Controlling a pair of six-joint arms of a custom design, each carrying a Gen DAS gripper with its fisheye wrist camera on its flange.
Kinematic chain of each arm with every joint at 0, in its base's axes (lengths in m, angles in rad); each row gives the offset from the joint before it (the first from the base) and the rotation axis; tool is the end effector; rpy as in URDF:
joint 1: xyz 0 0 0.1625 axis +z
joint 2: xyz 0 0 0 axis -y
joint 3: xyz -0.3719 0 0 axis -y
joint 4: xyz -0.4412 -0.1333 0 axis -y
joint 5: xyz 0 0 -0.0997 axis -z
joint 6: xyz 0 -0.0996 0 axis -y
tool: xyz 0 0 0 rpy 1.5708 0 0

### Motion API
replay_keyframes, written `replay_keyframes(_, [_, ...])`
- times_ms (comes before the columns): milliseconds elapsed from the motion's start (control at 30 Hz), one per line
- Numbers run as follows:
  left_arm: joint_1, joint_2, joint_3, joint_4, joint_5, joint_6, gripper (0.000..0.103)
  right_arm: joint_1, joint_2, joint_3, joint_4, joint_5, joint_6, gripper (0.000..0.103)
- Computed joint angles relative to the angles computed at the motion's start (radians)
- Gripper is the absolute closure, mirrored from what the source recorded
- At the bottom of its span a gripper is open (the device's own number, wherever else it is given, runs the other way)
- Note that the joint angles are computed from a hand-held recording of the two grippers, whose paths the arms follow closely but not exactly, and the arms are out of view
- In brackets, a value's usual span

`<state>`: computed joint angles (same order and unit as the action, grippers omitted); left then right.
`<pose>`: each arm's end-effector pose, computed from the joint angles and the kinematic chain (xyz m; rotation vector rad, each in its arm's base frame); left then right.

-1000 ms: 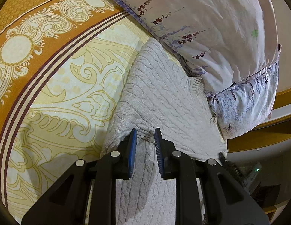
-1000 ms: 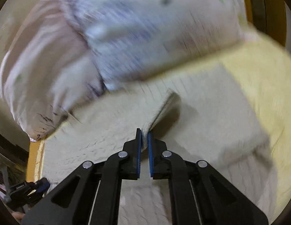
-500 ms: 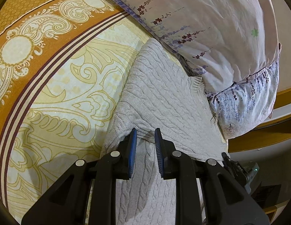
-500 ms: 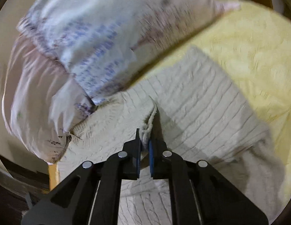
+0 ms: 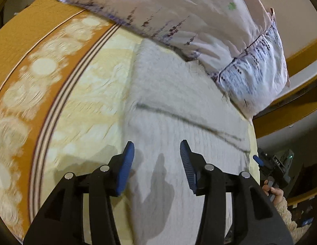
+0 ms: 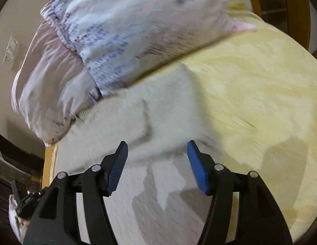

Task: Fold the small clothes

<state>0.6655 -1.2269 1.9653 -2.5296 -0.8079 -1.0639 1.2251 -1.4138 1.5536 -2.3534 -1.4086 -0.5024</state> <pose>-0.3194 -0.5077 0.1672 -0.3329 2.6782 -1.0659 -0.0742 -0.6469 0.4494 0.3014 -2.8486 0.9647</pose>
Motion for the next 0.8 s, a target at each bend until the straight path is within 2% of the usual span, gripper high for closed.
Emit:
replay_keyframes(200, [-0.041, -0.060, 0.121, -0.034, -0.053, -0.141, 0.056, -0.098, -0.044, -0.006, 0.197, 0.021, -0.015, 0.044])
replay_keyframes(300, [-0.053, -0.049, 0.149, -0.081, -0.090, -0.162, 0.056, -0.140, -0.060, -0.011, 0.316, 0.095, -0.050, 0.047])
replay_keyframes(367, [-0.063, -0.036, 0.165, -0.131, -0.110, -0.165, 0.056, -0.159, -0.050, -0.038, 0.443, 0.141, -0.075, 0.052])
replay_keyframes(533, [-0.084, 0.003, 0.190, -0.232, -0.187, -0.176, 0.057, -0.178, -0.033, -0.081, 0.631, 0.171, -0.131, 0.058])
replay_keyframes(633, [-0.102, 0.018, 0.193, -0.233, -0.209, -0.187, 0.057, -0.187, -0.028, -0.102, 0.722, 0.158, -0.167, 0.063])
replay_keyframes(800, [-0.120, 0.031, 0.204, -0.246, -0.256, -0.223, 0.060, -0.185, -0.041, -0.102, 0.814, 0.085, -0.226, 0.066])
